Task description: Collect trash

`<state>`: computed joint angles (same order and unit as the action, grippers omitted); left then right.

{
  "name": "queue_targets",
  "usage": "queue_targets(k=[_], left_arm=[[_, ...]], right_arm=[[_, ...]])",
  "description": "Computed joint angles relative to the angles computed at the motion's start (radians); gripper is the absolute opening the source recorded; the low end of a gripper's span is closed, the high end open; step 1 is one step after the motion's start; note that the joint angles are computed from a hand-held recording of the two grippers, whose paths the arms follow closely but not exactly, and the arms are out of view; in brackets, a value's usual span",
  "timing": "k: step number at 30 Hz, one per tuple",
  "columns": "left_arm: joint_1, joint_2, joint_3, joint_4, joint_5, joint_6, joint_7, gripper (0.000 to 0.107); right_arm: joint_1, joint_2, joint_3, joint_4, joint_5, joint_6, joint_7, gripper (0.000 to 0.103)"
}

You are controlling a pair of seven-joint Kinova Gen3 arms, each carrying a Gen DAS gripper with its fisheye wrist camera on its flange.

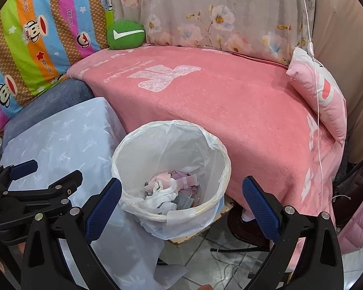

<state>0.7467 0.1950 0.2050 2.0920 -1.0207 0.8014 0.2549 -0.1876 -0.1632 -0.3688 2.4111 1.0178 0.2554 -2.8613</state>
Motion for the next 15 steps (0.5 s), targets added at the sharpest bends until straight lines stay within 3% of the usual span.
queue_targets(k=[15], left_arm=[[0.017, 0.045, -0.021, -0.044, 0.038, 0.022, -0.033, 0.096]], right_arm=[[-0.046, 0.04, 0.05, -0.014, 0.013, 0.014, 0.006, 0.097]])
